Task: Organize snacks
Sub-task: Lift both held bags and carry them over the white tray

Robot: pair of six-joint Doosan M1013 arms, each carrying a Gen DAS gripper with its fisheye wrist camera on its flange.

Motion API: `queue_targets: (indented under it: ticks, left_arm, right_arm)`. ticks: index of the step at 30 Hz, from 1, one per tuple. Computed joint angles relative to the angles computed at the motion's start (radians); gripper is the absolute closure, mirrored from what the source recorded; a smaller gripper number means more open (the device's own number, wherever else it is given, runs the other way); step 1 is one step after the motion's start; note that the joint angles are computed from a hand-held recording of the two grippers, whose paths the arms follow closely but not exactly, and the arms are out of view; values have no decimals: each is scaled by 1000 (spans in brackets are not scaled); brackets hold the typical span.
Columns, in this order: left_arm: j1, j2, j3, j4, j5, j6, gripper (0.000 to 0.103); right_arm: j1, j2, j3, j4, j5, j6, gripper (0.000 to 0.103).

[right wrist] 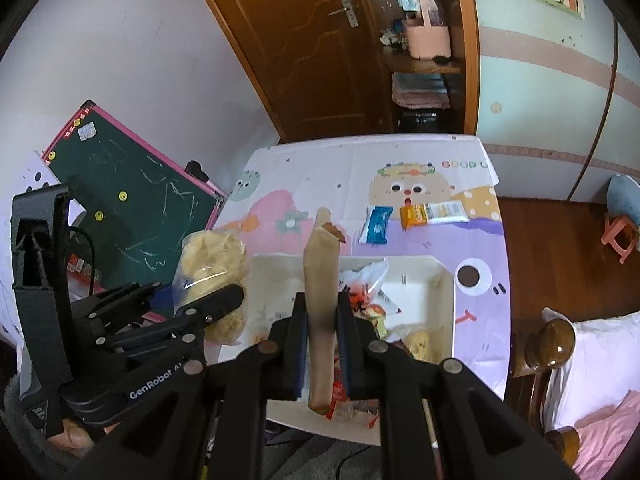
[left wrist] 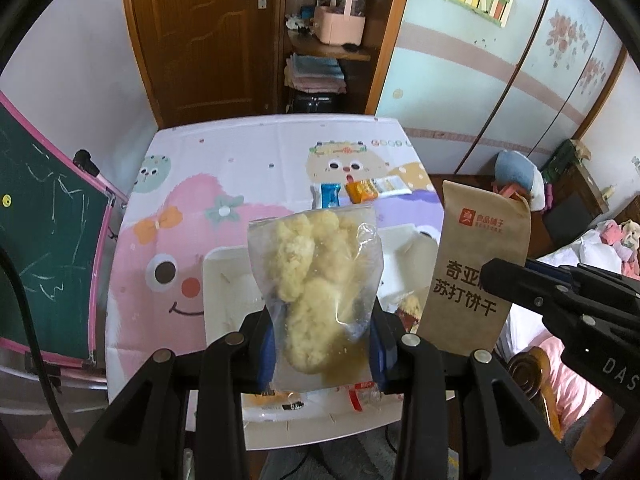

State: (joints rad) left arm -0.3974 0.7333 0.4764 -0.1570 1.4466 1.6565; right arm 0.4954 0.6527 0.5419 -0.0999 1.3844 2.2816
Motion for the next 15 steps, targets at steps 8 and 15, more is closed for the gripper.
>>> queue_targets:
  ticks: [8, 15]
  left_arm:
    - [-9, 3, 31, 24, 33, 1, 68]
    - [-12, 13, 30, 37, 57, 12, 68]
  right_arm:
    - [-3, 1, 35, 62, 33, -11, 90]
    - [-4, 28, 12, 103, 85, -24, 90]
